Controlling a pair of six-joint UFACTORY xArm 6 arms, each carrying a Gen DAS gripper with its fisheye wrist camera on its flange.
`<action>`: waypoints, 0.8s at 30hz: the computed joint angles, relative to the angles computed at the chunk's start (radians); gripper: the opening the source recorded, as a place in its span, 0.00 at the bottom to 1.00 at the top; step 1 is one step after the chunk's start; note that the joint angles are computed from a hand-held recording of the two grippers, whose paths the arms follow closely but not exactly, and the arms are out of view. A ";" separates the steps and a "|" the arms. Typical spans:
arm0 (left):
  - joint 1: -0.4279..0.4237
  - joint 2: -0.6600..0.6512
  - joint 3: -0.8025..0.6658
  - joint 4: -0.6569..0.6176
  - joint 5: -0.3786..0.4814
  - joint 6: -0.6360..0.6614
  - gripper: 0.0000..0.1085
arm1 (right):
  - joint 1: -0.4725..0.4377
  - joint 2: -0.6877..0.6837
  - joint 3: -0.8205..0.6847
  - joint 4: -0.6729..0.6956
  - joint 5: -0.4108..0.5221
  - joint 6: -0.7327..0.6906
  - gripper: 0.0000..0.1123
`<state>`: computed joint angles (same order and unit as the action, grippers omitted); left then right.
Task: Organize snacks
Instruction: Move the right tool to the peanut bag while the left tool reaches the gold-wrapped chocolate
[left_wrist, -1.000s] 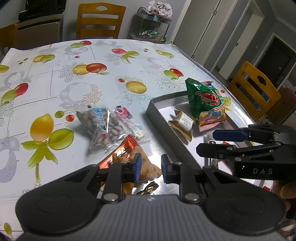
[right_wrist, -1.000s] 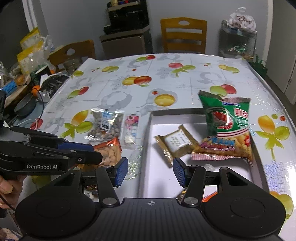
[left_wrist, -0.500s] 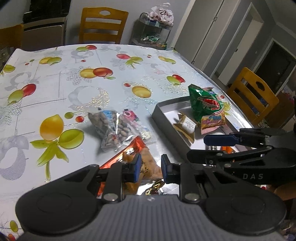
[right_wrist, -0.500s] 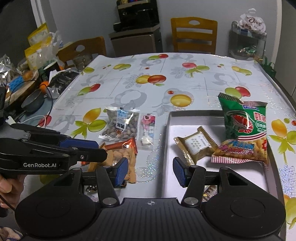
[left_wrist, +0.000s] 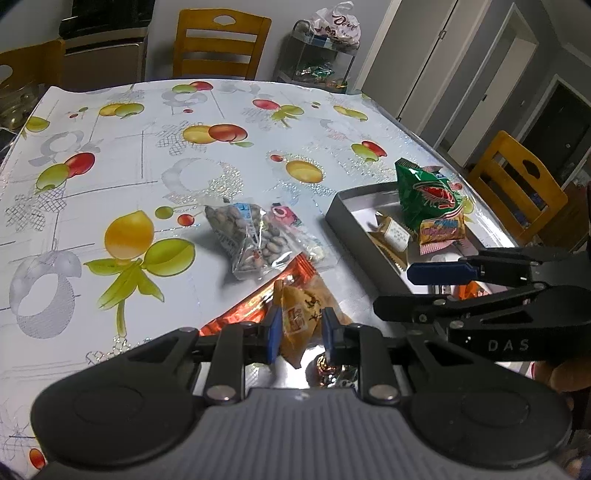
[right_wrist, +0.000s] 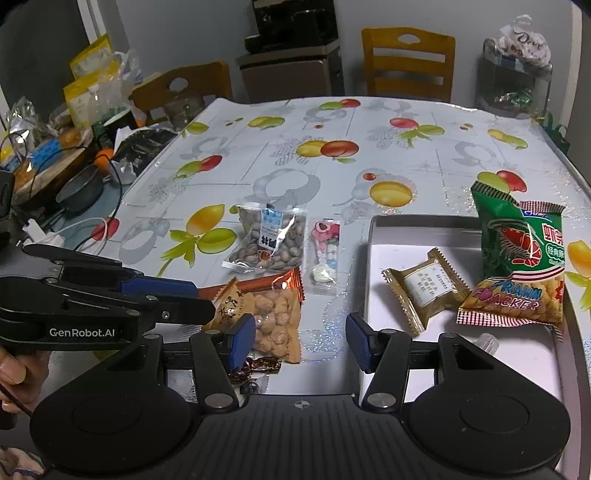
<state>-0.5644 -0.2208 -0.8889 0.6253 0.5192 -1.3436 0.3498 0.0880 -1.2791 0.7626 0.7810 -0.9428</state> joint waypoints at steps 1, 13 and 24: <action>-0.001 -0.001 0.001 -0.003 0.002 0.001 0.17 | 0.001 0.001 0.000 -0.002 0.003 0.001 0.49; -0.021 -0.023 0.045 -0.074 0.009 0.060 0.22 | 0.010 0.013 -0.016 -0.010 0.033 -0.021 0.52; -0.040 0.025 0.017 -0.167 -0.005 0.211 0.22 | 0.014 0.032 -0.040 -0.017 0.064 -0.028 0.53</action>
<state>-0.6044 -0.1960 -0.8719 0.4583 0.5139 -1.1329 0.3639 0.1195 -1.3190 0.7458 0.8445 -0.9707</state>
